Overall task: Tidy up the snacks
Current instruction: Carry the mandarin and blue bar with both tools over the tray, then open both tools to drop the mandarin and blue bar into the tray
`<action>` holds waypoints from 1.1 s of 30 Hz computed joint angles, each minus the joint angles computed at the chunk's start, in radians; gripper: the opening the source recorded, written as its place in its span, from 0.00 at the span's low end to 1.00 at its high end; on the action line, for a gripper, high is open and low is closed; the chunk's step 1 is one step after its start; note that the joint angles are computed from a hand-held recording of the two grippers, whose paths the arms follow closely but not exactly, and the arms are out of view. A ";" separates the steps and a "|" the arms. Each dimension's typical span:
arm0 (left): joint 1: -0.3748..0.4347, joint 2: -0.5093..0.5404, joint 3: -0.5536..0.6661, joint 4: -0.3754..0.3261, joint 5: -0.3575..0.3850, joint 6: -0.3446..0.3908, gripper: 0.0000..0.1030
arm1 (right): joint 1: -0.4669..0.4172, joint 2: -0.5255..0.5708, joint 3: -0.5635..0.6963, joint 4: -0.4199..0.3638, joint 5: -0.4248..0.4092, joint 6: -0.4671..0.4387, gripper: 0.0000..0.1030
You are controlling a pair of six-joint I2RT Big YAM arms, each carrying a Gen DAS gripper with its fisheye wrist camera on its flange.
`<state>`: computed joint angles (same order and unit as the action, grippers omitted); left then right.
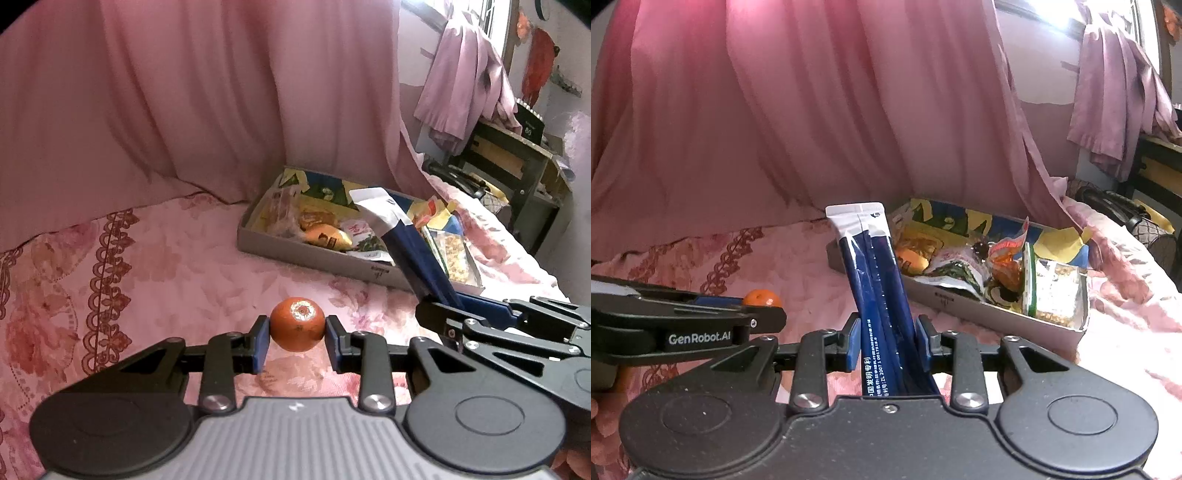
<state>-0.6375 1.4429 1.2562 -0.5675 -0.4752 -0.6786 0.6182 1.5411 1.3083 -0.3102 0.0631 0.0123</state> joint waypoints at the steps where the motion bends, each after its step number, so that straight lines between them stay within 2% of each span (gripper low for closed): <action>1: 0.003 -0.004 -0.002 0.006 0.012 -0.009 0.34 | -0.002 0.001 0.003 0.003 -0.002 0.005 0.32; 6: 0.016 -0.004 0.011 0.028 0.023 -0.006 0.34 | -0.015 0.016 0.022 0.044 0.000 0.008 0.32; 11: 0.050 0.041 0.091 0.043 0.015 0.089 0.34 | -0.037 0.074 0.086 0.107 0.009 0.000 0.32; 16: 0.104 0.131 0.219 0.051 0.035 0.162 0.34 | -0.077 0.151 0.168 0.129 -0.027 0.045 0.32; 19: 0.144 0.202 0.319 0.019 0.099 0.135 0.34 | -0.091 0.197 0.214 0.141 -0.033 0.038 0.32; 22: 0.173 0.284 0.422 -0.016 0.131 0.129 0.34 | -0.103 0.248 0.270 0.151 -0.043 0.044 0.32; 25: 0.195 0.358 0.506 -0.034 0.150 0.147 0.34 | -0.113 0.305 0.337 0.145 -0.036 0.051 0.32; 30: 0.228 0.462 0.612 -0.068 0.222 0.163 0.34 | -0.131 0.405 0.468 0.069 -0.031 0.099 0.32; 33: 0.239 0.502 0.655 -0.096 0.255 0.175 0.34 | -0.129 0.439 0.513 0.035 -0.006 0.079 0.32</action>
